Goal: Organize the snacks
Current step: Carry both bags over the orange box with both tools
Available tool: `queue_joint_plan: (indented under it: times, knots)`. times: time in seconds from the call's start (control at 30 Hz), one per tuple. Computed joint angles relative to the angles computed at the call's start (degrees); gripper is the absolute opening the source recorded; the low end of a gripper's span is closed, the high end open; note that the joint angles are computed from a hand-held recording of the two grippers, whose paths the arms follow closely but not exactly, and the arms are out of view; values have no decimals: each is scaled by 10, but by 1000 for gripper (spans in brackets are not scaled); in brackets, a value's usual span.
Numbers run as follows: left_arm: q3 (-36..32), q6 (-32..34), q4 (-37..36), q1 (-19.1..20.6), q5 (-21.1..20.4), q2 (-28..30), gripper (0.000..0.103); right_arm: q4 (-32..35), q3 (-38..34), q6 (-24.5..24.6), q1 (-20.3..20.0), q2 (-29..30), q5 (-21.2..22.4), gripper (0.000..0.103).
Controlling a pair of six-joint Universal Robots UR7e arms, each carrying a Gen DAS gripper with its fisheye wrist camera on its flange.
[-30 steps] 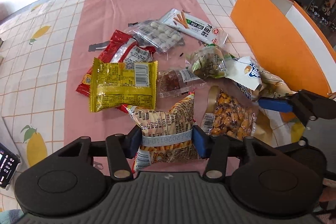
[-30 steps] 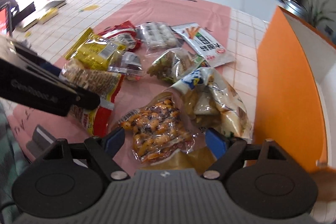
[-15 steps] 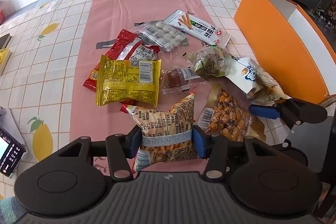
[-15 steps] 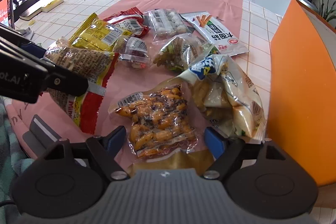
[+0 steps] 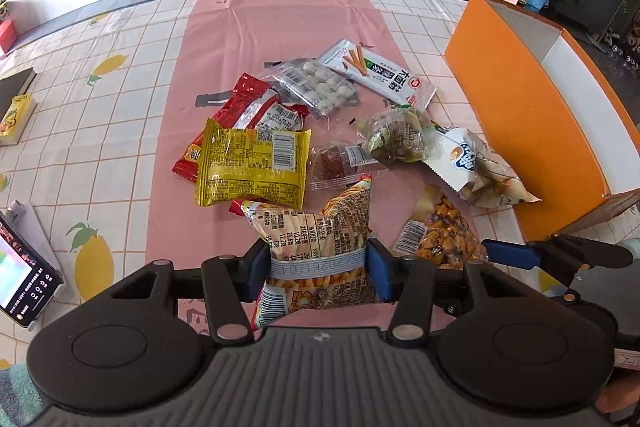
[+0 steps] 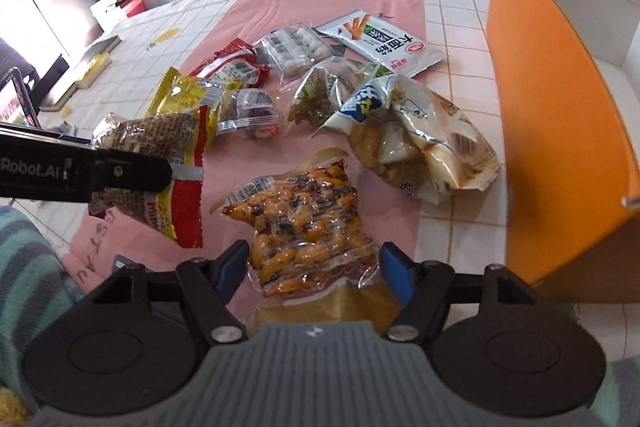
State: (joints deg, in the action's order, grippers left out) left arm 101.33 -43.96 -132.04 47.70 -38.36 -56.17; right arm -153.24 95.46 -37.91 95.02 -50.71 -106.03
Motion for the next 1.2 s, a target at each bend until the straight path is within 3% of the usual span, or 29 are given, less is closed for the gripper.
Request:
queue_joint_plan:
  times: [0.43, 0.7, 0.93, 1.2]
  knots:
    - [1, 9, -4, -52, 52, -3, 58, -44, 51, -7, 13, -100, 53, 68]
    - [-42, 99, -42, -85, 74, 38, 58, -55, 19, -29, 4, -127, 59, 69]
    - [-117, 223, -100, -85, 39, 105, 58, -27, -41, -45, -12, -125, 29, 69]
    - [-250, 373, -78, -75, -21, 195, 58, 44, -154, -85, -28, -86, -35, 69]
